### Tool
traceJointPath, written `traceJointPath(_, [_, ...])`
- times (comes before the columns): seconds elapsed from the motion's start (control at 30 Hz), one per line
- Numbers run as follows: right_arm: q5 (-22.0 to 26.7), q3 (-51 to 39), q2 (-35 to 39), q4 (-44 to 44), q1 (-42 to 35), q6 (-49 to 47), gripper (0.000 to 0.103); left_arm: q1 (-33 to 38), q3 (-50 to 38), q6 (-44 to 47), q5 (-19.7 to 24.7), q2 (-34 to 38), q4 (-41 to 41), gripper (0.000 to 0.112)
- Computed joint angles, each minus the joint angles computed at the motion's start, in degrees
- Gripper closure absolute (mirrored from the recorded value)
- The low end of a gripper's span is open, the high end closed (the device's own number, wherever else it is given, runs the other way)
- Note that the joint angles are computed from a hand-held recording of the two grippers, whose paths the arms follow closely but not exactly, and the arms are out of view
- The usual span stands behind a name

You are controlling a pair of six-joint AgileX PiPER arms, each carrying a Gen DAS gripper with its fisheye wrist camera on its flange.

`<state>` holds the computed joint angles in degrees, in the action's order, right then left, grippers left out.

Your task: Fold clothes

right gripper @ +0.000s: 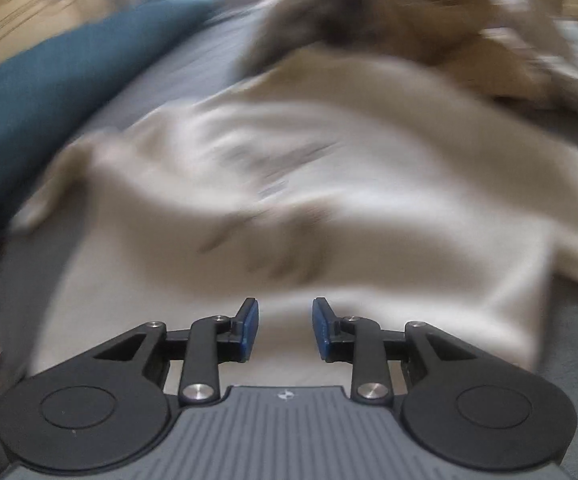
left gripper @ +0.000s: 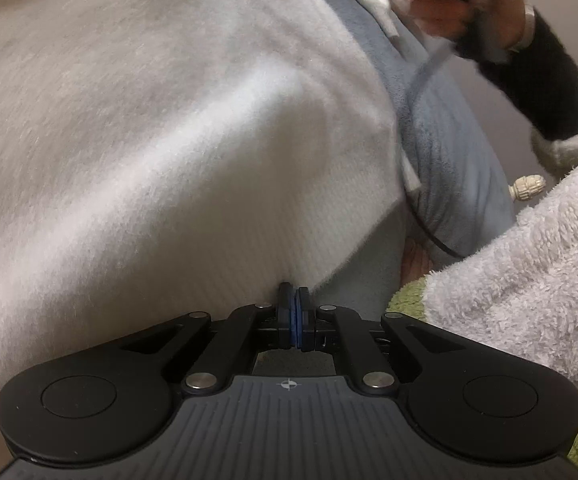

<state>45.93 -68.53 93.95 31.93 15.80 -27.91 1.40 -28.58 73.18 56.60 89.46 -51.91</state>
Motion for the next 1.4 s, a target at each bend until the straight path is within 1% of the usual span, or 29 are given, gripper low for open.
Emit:
traceJointPath(0.07, [7.6, 1.3, -1.1, 4.4, 1.4, -7.6, 0.069, 0.6, 0.4, 0.7, 0.2, 0.2, -0.3, 0.108])
traceJointPath(0.1, [9.1, 2.3, -1.1, 4.2, 4.0, -9.2, 0.069, 1.2, 0.4, 1.3, 0.5, 0.5, -0.1, 0.108])
traceJointPath(0.13, [8.2, 2.9, -0.5, 3.0, 6.5, -9.6, 0.069, 2.6, 0.3, 2.2, 1.1, 0.9, 0.4, 0.108])
traceJointPath(0.17, [5.1, 4.1, 0.3, 1.4, 9.5, -9.7, 0.069, 2.4, 0.2, 2.8, 0.8, 1.7, -0.3, 0.108])
traceJointPath(0.23, [-1.6, 4.6, 3.1, 2.8, 11.0, -12.2, 0.072, 2.2, 0.1, 4.1, 0.3, 2.9, -1.5, 0.108])
traceJointPath(0.27, [-2.7, 3.1, 4.7, 5.6, 9.5, -11.5, 0.076, 2.6, 0.3, 4.3, 0.6, 2.6, -1.2, 0.108])
traceJointPath(0.3, [-3.7, 1.3, 6.3, 8.3, 8.1, -10.4, 0.078, 2.9, 0.4, 4.7, 0.7, 2.4, -1.1, 0.108])
traceJointPath(0.37, [-4.4, -0.6, 6.6, 9.0, 6.1, -5.2, 0.076, 2.6, 0.8, 5.4, 0.0, 2.4, -1.8, 0.108])
traceJointPath(0.4, [-3.2, -1.4, 6.0, 8.8, 5.3, -4.9, 0.073, 2.8, 1.3, 5.9, -0.2, 2.2, -2.1, 0.108])
traceJointPath(0.47, [2.1, -2.2, 4.5, 8.4, 5.4, -8.1, 0.068, 3.2, 2.1, 6.8, -0.5, 1.9, -2.5, 0.108])
traceJointPath(0.5, [5.6, -2.7, 4.8, 8.5, 5.7, -9.8, 0.068, 3.3, 2.4, 7.3, -0.6, 1.7, -2.7, 0.108])
traceJointPath(0.53, [7.9, -3.0, 5.6, 8.3, 7.1, -10.4, 0.068, 3.6, 2.6, 8.0, -0.7, 1.8, -2.9, 0.108])
traceJointPath(0.57, [8.8, -2.5, 6.3, 8.4, 8.8, -11.3, 0.068, 4.1, 2.9, 9.0, -0.8, 2.2, -3.2, 0.108])
traceJointPath(0.6, [7.4, -3.7, 7.8, 7.4, 10.4, -11.4, 0.069, 4.4, 3.1, 9.8, -0.8, 2.6, -3.5, 0.108])
traceJointPath(0.67, [1.7, -4.3, 10.4, 6.4, 13.8, -12.7, 0.073, 3.9, 3.4, 10.1, -1.1, 2.5, -4.1, 0.108])
traceJointPath(0.7, [0.7, -6.3, 12.2, 8.6, 13.0, -12.1, 0.073, 3.6, 3.5, 10.2, -1.2, 2.3, -4.3, 0.108])
traceJointPath(0.77, [-0.7, -11.5, 15.2, 11.6, 10.3, -6.5, 0.074, 3.4, 4.0, 11.2, -1.5, 1.8, -4.6, 0.108])
traceJointPath(0.8, [1.2, -12.5, 14.8, 11.3, 9.7, -6.1, 0.072, 3.5, 3.8, 11.3, -1.5, 1.7, -4.5, 0.108])
traceJointPath(0.9, [9.3, -16.1, 14.3, 12.1, 7.0, -8.4, 0.069, 3.6, 4.5, 12.1, -1.9, 1.0, -4.7, 0.108])
traceJointPath(0.97, [17.1, -18.7, 16.4, 9.5, 9.7, -8.6, 0.068, 3.9, 5.0, 13.1, -2.0, 1.0, -5.0, 0.108])
traceJointPath(1.0, [18.7, -19.2, 17.6, 8.2, 11.4, -8.5, 0.068, 4.1, 5.2, 13.7, -2.1, 1.2, -5.2, 0.108])
traceJointPath(1.03, [18.1, -18.9, 18.4, 5.7, 13.8, -7.9, 0.069, 4.2, 5.1, 14.2, -2.1, 1.7, -5.5, 0.108])
traceJointPath(1.07, [15.1, -18.1, 18.8, 4.7, 15.6, -9.6, 0.071, 3.9, 5.0, 14.4, -2.2, 2.1, -5.8, 0.108])
traceJointPath(1.13, [8.9, -18.9, 20.3, 8.9, 16.2, -11.1, 0.072, 3.4, 5.0, 14.8, -2.3, 2.4, -6.3, 0.108])
traceJointPath(1.17, [8.5, -19.9, 20.8, 10.3, 15.6, -10.2, 0.072, 3.4, 5.1, 14.7, -2.2, 2.1, -6.1, 0.108])
traceJointPath(1.27, [8.2, -23.8, 22.4, 14.0, 13.5, -7.1, 0.071, 5.4, 4.9, 13.3, 0.0, -1.4, -4.1, 0.108])
traceJointPath(1.33, [13.5, -24.2, 21.0, 12.3, 13.2, -11.1, 0.070, 9.0, 5.6, 14.2, 1.5, -6.6, -2.7, 0.098])
traceJointPath(1.37, [15.1, -24.7, 21.4, 11.2, 14.3, -11.7, 0.070, 10.8, 5.7, 14.6, 2.2, -8.4, -2.3, 0.092])
traceJointPath(1.4, [16.6, -25.3, 21.9, 10.3, 15.5, -12.2, 0.070, 10.7, 5.8, 14.1, 1.6, -9.0, -3.1, 0.088])
